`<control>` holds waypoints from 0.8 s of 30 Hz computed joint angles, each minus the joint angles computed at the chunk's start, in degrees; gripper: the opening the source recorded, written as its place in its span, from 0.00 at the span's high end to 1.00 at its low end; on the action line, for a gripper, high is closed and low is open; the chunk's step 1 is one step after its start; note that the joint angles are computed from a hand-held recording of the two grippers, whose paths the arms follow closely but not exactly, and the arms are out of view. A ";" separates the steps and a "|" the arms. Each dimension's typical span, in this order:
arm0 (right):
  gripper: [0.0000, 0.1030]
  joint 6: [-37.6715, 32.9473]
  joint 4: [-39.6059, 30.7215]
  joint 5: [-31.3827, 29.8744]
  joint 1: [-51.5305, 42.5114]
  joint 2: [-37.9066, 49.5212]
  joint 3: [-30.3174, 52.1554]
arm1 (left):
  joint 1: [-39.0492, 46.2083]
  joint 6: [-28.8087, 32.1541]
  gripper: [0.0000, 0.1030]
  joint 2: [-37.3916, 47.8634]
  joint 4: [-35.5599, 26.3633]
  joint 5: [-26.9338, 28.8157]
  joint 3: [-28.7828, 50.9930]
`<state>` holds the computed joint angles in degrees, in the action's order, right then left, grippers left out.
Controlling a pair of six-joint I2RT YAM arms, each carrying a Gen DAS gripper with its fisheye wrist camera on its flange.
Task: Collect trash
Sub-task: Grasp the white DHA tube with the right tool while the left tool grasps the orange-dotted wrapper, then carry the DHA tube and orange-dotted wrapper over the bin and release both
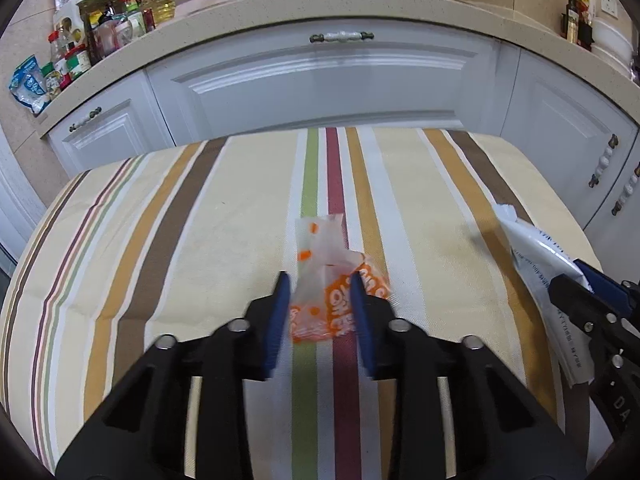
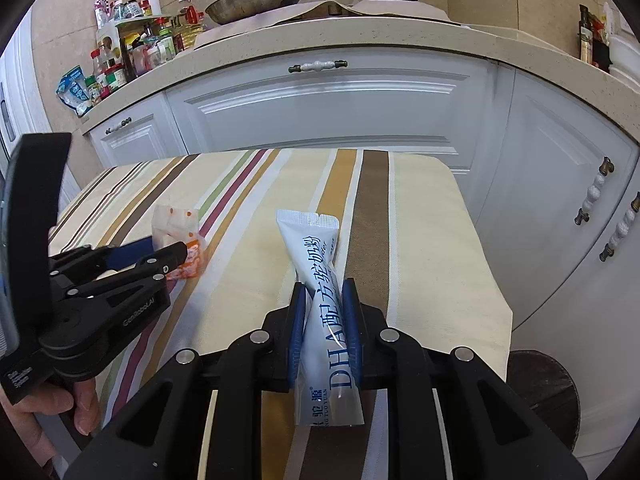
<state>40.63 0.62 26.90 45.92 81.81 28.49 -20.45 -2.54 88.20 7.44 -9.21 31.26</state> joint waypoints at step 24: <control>0.81 7.82 -9.82 13.48 12.75 -12.88 -2.25 | 0.88 -0.38 0.87 -34.49 -9.73 1.49 -13.66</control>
<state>48.45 -9.21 40.38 58.66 68.92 26.24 -19.57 -2.92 53.72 -2.28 -7.72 17.60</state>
